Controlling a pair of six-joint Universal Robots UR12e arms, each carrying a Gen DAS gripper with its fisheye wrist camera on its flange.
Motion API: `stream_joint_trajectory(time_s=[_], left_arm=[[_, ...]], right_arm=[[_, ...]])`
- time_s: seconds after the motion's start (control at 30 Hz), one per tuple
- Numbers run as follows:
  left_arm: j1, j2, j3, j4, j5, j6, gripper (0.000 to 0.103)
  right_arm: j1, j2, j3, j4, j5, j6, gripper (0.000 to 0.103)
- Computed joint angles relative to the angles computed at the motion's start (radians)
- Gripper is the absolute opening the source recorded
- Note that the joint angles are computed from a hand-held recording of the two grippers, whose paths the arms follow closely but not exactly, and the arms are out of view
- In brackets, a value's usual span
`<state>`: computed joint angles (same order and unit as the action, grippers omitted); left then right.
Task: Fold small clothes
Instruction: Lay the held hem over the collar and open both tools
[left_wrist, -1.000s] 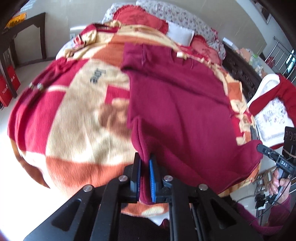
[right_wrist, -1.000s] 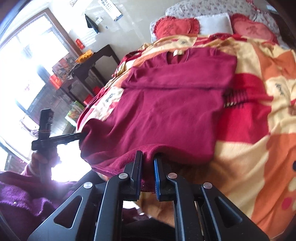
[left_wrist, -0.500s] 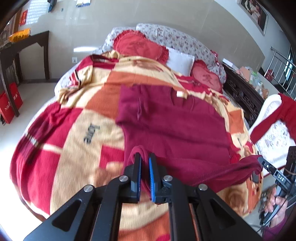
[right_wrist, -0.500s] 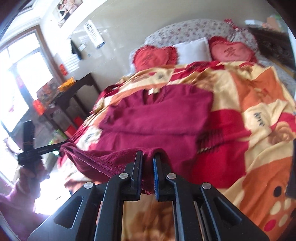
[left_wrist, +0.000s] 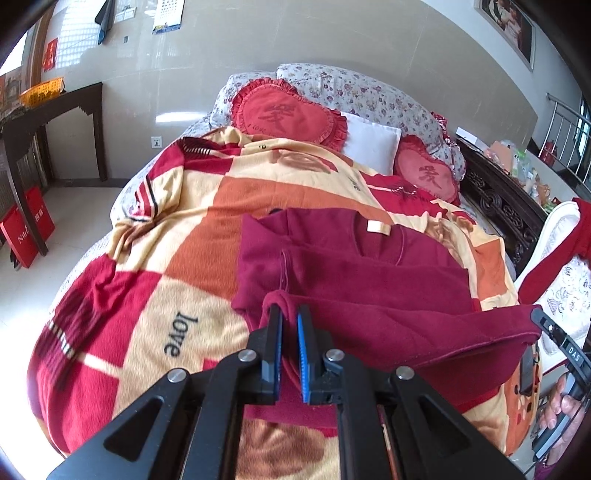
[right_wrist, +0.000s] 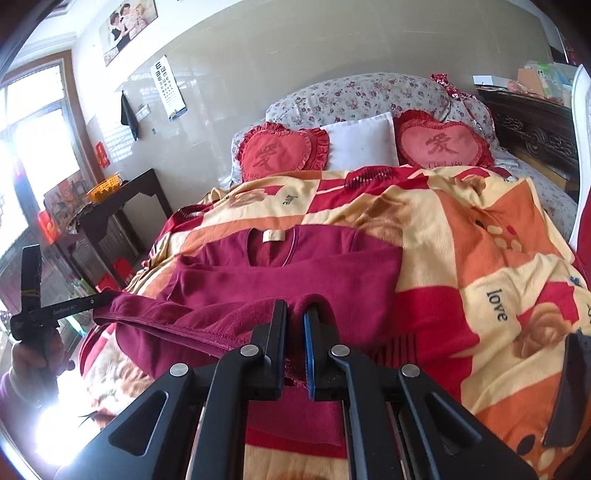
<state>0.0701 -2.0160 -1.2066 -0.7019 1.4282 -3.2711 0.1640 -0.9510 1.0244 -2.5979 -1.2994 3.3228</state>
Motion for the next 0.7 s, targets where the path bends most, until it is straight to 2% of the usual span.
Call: stream_joint_trajectory(time_s=[0.17, 0.43, 0.7], left_arm=[[-0.007, -0.021, 0.038, -0.010, 0.016, 0.015, 0.008], [-0.023, -0.075, 0.121, -0.035, 0.058, 0.043, 0.008], [-0.034, -0.167, 0.265, -0.116, 0.097, 0.039, 0.008]], right_arm=[[-0.001, 0.017, -0.028, 0.016, -0.011, -0.003, 0.000], [0.001, 0.065, -0.121, 0.084, -0.052, -0.061, 0.000], [-0.002, 0.144, -0.256, 0.151, -0.069, -0.065, 0.000]])
